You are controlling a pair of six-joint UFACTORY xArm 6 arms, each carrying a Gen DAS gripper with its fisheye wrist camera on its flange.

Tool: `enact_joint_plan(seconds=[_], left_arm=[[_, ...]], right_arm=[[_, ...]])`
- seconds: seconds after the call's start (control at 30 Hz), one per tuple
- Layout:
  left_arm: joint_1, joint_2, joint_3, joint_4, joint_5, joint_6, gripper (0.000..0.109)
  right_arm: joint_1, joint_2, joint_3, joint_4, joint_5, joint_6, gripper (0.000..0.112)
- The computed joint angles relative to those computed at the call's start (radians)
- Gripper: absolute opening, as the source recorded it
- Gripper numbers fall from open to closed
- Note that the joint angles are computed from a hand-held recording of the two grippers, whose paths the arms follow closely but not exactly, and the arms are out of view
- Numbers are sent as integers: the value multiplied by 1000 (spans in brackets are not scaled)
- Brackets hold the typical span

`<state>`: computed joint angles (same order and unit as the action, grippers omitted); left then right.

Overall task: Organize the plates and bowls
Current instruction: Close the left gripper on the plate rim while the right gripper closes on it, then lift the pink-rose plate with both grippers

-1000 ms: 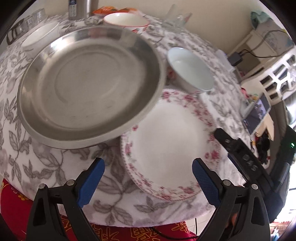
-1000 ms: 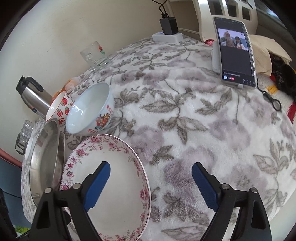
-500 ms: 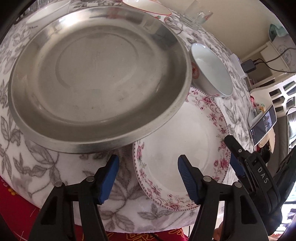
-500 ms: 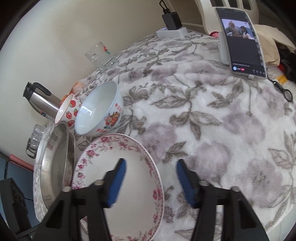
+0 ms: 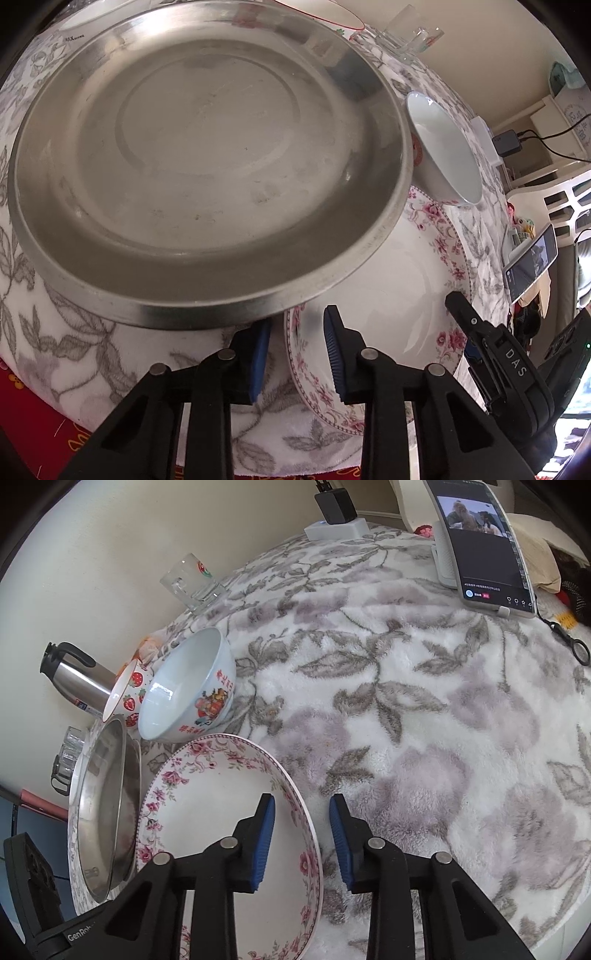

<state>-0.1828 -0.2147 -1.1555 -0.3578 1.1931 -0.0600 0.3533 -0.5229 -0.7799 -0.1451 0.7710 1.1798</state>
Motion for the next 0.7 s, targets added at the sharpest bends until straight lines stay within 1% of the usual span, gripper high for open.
enact_joint_plan(seconds=[0.17, 0.43, 0.57, 0.7], left_arm=[[-5, 7, 4, 1, -25, 6, 31], [-15, 19, -11, 14, -45, 14, 30], [-40, 37, -15, 29, -82, 16, 30], [-53, 24, 0, 40, -108, 25, 30]], right_arm=[[1, 5, 4, 6, -20, -11, 26], [9, 30, -19, -6, 7, -24, 24], [13, 40, -32, -19, 25, -24, 25], [14, 42, -35, -24, 31, -24, 25]])
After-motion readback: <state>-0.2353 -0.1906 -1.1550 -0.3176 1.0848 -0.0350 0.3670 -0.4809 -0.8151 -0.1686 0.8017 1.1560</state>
